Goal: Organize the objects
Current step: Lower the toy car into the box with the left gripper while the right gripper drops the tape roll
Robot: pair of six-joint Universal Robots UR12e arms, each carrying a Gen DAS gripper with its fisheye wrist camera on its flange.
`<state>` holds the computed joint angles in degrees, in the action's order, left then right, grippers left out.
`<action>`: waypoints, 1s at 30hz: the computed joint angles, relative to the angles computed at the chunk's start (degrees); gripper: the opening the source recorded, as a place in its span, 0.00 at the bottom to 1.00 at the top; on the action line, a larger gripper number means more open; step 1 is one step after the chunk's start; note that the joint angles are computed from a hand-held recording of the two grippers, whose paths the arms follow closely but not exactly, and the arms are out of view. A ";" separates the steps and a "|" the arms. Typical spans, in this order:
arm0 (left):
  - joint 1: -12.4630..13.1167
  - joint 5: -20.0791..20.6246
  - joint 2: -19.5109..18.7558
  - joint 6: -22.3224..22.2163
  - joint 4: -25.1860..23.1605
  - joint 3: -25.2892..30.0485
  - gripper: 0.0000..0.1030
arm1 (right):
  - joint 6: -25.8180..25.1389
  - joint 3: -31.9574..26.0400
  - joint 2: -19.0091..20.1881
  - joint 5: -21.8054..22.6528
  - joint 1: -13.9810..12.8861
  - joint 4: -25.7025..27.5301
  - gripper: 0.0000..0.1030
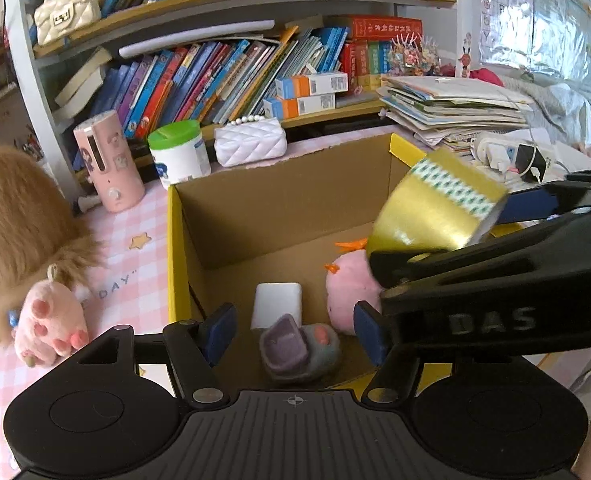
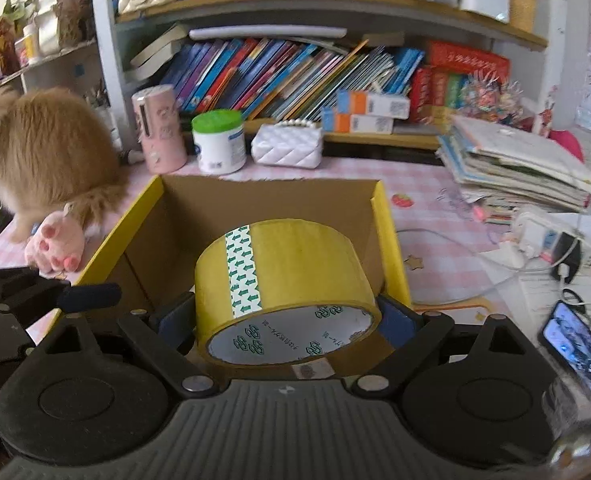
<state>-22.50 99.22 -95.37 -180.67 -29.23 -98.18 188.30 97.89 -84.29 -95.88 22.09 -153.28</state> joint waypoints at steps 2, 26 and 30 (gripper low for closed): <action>-0.12 0.25 0.21 0.45 0.95 -0.38 0.73 | -0.37 -0.39 0.39 1.09 -0.20 0.79 0.91; 1.66 2.33 8.36 -7.83 10.97 -9.08 0.96 | -1.46 -3.97 3.23 4.26 0.04 10.07 0.93; 1.90 4.96 9.05 -10.76 12.41 -10.05 0.97 | -0.84 -3.11 2.39 3.06 0.71 7.27 0.94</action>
<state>-20.60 104.17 -86.32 -191.43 -16.83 -108.23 187.46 94.77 -81.91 -92.82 22.80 -146.01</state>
